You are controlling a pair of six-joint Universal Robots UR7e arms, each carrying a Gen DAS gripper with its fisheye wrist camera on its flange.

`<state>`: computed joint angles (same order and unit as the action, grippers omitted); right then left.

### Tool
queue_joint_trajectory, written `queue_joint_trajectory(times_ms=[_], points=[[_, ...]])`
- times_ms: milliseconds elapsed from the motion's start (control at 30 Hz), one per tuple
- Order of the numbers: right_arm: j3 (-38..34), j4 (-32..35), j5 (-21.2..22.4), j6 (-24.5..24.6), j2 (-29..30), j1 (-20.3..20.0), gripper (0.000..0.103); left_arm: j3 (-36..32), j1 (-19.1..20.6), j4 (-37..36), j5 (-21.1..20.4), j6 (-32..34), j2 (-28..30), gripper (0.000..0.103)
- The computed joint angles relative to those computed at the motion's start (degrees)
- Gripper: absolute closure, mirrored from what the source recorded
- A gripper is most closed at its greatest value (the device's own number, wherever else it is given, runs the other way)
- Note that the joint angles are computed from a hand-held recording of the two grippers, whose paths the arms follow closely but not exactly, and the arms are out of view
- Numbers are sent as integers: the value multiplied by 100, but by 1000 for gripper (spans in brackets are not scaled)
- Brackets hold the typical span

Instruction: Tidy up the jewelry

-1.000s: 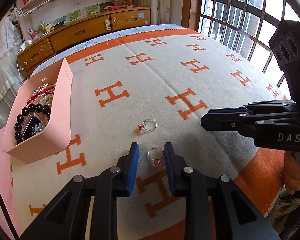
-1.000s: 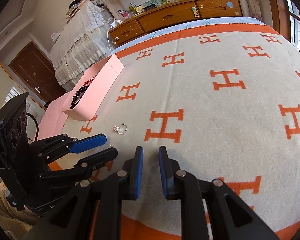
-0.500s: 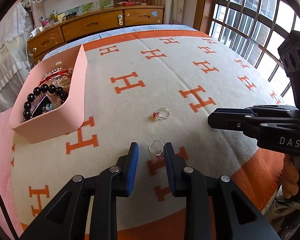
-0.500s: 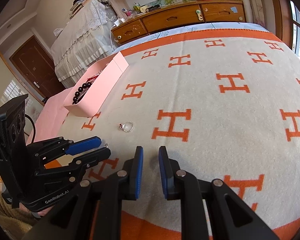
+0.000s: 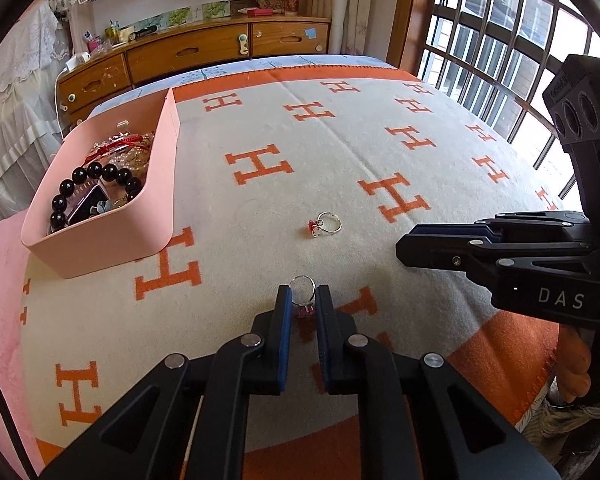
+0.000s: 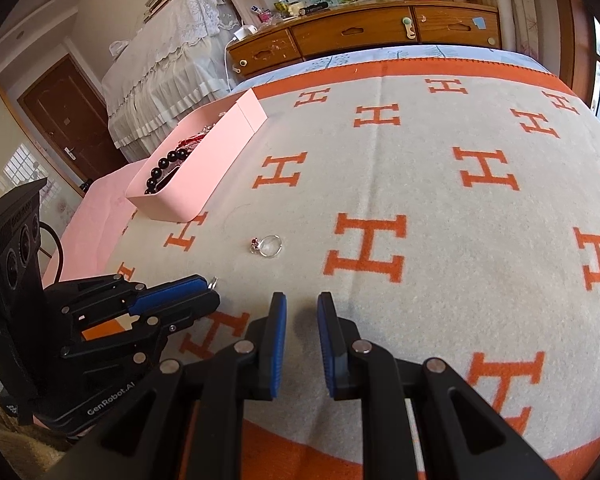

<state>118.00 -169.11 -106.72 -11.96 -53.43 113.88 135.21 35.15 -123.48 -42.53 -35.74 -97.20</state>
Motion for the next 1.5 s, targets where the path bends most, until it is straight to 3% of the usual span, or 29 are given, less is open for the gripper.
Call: queue_joint_trajectory(times_ms=[400,833,1200,1500], points=[[-360,281,33,-69,351,170,87,183,-142,-169,172,-152,-518,94],[-888,234,-651,-249,903,518,86,357,-71,-46,75,-352,-979,94],[-1218,337,-1036,-241,1151,624,86,370,-33,-147,-12,-258,-999,93],[-1285,241,-1474,-522,1300,784,86,364,13,-174,-88,-225,-978,93]])
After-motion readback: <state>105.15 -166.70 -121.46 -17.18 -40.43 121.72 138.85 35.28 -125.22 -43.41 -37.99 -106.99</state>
